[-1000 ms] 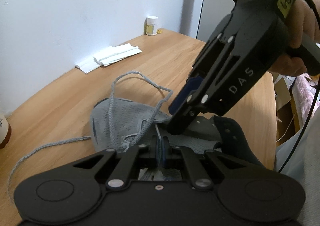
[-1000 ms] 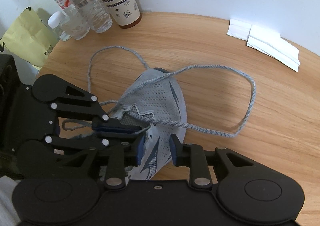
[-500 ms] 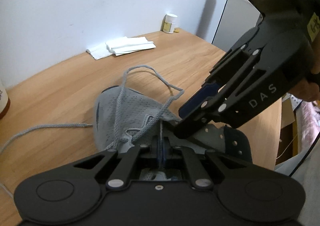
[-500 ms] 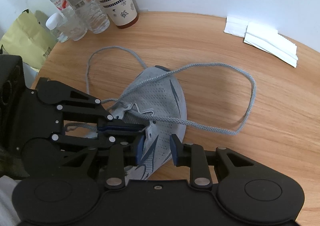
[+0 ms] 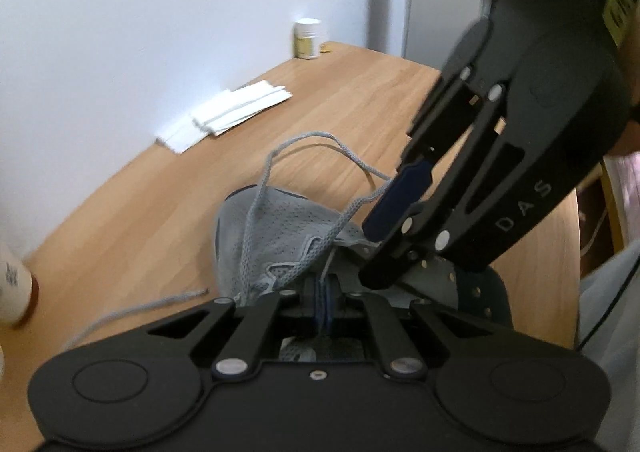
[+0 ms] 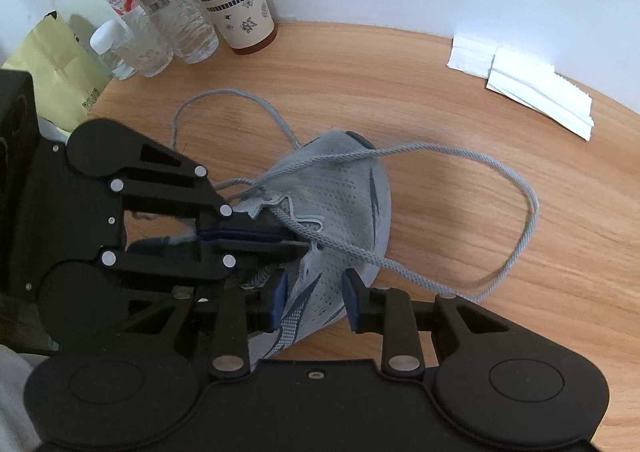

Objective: Lace up shoes with both hands

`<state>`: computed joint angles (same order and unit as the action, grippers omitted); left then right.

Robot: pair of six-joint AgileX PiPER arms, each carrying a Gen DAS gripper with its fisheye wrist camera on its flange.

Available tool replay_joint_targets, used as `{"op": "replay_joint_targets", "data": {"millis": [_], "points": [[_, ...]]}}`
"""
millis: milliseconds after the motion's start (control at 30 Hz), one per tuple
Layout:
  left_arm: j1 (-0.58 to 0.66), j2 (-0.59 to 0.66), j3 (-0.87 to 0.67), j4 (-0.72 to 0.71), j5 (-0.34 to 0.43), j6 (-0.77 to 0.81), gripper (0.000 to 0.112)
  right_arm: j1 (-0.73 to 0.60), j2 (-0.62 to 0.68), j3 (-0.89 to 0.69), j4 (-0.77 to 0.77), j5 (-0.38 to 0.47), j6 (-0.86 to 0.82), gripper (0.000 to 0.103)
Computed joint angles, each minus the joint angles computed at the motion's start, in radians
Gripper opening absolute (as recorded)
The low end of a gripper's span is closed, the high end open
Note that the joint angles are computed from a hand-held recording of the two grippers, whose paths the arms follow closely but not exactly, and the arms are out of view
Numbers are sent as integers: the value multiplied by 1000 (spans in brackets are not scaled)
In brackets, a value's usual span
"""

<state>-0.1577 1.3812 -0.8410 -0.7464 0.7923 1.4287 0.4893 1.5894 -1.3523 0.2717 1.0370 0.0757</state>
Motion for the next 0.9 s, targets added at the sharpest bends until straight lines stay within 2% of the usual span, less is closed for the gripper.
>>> {"op": "replay_joint_targets", "data": {"millis": [67,200,333,533,633,667,733,833,900], "points": [[-24,-20,8,31,-21,24,4,-2,1,-5,3,5,8,34],[-98,-93,76,88,-139,105,5,8,-11,13,-11,-13,24,34],[-133,-111,104,99,-196,137,5,37,-8,-5,-55,-3,67,34],[-89,-102,130,-53,-185,359,4,54,31,-79,-80,82,165,31],[-86,-106,153,-103,-204,432,4,37,57,-110,-54,115,250,27],[-84,-108,159,-117,-206,450,4,43,57,-111,-63,113,248,26],[-81,-108,163,-138,-210,468,4,57,56,-111,-82,108,243,16],[-67,-113,177,-188,-203,533,5,132,42,-108,-192,98,188,13],[-58,-118,185,-216,-196,563,4,115,34,-101,-173,105,130,13]]}}
